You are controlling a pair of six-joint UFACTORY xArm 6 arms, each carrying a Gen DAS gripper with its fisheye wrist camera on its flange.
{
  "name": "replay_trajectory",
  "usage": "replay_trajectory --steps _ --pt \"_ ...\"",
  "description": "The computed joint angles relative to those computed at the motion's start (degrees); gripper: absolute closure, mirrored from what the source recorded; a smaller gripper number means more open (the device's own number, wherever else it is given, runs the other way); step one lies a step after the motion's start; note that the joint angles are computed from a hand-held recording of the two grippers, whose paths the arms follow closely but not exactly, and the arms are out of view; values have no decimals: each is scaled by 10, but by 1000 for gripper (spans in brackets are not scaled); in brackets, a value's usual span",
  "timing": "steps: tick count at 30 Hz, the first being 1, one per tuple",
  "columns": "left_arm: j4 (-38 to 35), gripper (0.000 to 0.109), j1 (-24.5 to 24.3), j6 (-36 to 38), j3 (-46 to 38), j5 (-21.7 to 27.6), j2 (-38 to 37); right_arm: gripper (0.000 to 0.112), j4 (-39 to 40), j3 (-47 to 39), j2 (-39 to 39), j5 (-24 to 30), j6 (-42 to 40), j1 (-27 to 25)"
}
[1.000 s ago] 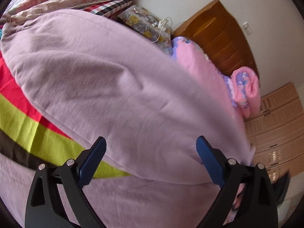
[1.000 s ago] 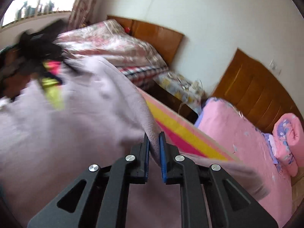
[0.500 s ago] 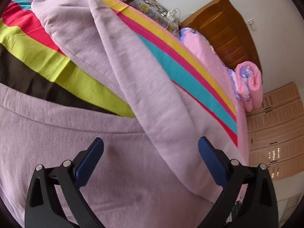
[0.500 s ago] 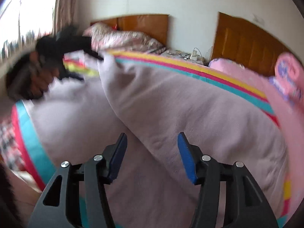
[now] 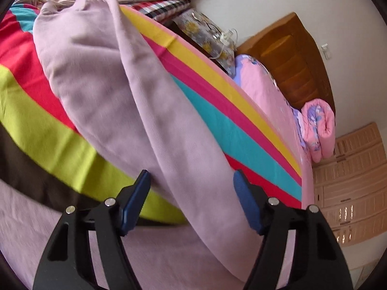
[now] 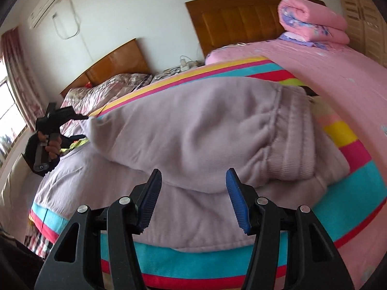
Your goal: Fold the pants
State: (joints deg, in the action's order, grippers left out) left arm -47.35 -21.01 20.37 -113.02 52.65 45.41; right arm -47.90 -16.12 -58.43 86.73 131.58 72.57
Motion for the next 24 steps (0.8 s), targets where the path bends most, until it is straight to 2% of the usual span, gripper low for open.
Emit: replay_trajectory --steps 5,8,10,14,16,18,21,22,24 --pt "37 48 6 -47 -106 6 66 59 27 -9 18 45 70 48" --pt "50 49 10 -65 -138 -6 85 59 50 -17 23 98 137 96" --pt "59 50 10 -76 -178 9 111 59 62 -9 7 127 194 128" --pt "64 66 12 -95 -274 44 176 59 74 18 -38 148 300 180" --pt "60 76 11 -101 -326 59 211 59 69 24 -45 146 318 192" --pt "53 89 11 -83 -307 56 201 59 67 27 -54 139 318 189" --pt "57 91 8 -59 -283 41 187 59 42 37 -75 153 341 205" --pt "58 91 9 -64 -301 49 197 59 34 39 -83 157 338 202" --pt "53 93 9 -59 -286 46 188 59 27 52 -112 139 317 176"
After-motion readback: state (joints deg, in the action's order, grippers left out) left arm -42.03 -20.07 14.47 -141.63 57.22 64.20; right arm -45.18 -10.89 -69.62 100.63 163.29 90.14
